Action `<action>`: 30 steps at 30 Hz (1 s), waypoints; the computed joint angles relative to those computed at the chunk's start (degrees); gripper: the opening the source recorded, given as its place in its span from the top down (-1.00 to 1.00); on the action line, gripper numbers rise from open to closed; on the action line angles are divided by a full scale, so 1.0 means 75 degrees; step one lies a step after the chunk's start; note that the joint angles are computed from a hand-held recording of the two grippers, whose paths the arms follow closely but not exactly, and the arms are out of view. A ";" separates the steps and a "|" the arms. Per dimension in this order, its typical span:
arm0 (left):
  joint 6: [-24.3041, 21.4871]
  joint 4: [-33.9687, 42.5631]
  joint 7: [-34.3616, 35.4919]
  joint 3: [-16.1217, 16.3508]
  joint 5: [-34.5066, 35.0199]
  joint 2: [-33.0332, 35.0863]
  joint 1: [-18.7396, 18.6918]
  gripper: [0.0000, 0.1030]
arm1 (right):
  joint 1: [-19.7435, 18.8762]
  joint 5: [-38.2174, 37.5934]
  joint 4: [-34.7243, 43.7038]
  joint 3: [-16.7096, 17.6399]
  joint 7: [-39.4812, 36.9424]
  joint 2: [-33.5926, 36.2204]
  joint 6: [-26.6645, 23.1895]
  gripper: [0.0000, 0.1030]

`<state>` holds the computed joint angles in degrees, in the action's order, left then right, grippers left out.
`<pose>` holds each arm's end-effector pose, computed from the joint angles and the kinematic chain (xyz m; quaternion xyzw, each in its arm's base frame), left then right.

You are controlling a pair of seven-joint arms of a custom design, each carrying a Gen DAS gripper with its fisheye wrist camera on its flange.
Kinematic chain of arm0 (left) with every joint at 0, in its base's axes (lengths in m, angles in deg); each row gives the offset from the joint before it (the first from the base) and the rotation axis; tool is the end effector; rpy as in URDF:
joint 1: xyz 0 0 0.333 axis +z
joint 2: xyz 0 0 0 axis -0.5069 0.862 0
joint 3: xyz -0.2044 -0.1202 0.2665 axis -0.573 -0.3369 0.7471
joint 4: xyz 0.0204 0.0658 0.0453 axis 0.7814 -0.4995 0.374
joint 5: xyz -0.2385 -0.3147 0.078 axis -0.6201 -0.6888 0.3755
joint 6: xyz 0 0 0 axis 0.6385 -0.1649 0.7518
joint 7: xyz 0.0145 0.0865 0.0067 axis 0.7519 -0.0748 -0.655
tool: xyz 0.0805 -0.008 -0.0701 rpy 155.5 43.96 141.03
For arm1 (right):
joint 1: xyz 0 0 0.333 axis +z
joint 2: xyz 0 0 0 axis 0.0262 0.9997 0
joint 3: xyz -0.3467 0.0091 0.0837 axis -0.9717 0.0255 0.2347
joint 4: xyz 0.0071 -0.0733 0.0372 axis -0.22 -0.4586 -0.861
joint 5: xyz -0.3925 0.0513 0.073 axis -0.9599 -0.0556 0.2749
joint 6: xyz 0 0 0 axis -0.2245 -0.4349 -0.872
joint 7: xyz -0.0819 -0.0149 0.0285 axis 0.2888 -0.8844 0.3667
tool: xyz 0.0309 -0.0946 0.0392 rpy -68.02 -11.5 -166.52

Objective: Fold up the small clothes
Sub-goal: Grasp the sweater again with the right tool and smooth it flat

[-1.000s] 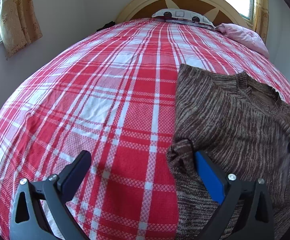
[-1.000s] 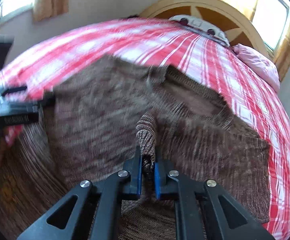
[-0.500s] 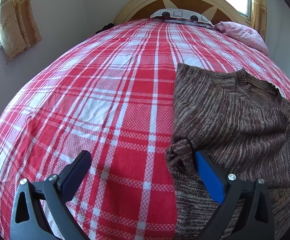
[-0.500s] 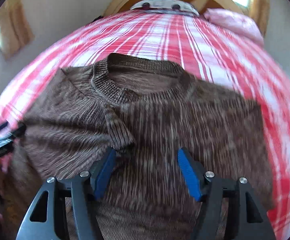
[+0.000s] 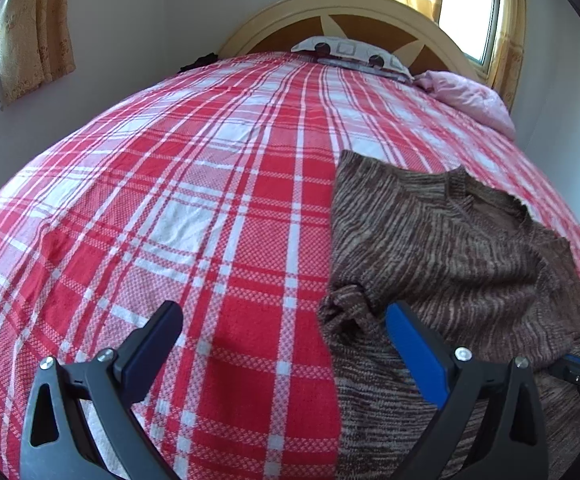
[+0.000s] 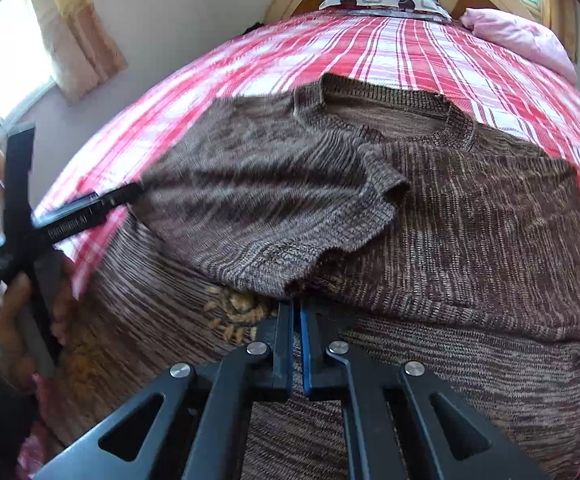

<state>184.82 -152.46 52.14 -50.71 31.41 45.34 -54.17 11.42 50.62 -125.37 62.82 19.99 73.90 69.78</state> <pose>0.4500 -0.3650 0.4319 -0.7875 0.4799 -0.2579 0.2881 0.5408 0.0773 0.4462 -0.8297 0.4519 -0.0943 0.3138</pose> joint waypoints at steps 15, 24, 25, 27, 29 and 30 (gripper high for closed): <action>-0.0349 0.0285 0.0800 0.0051 -0.0695 0.0257 -0.0109 -1.00 | 0.0103 -0.0213 -0.0093 -0.0348 -0.0752 -0.0333 0.0372 0.99; -0.0183 0.0239 0.0800 0.0074 -0.0783 0.0248 -0.0048 -1.00 | 0.0032 -0.0870 0.1767 -0.0091 0.0908 0.1402 -0.0024 0.98; -0.0162 0.0231 0.0789 0.0075 -0.0781 0.0248 -0.0040 -1.00 | 0.0138 -0.1368 0.1797 -0.0261 0.1704 0.1557 0.0370 0.98; -0.0171 0.0243 0.0826 0.0072 -0.0820 0.0263 -0.0032 -1.00 | -0.0172 -0.1134 0.1883 -0.0190 0.2212 0.1672 0.0555 0.98; -0.0227 0.0279 0.0872 0.0064 -0.0836 0.0288 -0.0043 -1.00 | -0.0359 -0.1166 0.1803 -0.0168 0.2290 0.1599 0.0469 0.98; -0.0251 0.0291 0.0892 0.0062 -0.0841 0.0294 -0.0048 -1.00 | -0.0513 -0.0925 0.1727 -0.0098 0.1970 0.1495 0.0304 0.98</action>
<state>182.93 -150.28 58.83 -50.24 25.10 47.55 -54.53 7.58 43.68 -112.42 62.09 34.77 85.11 72.07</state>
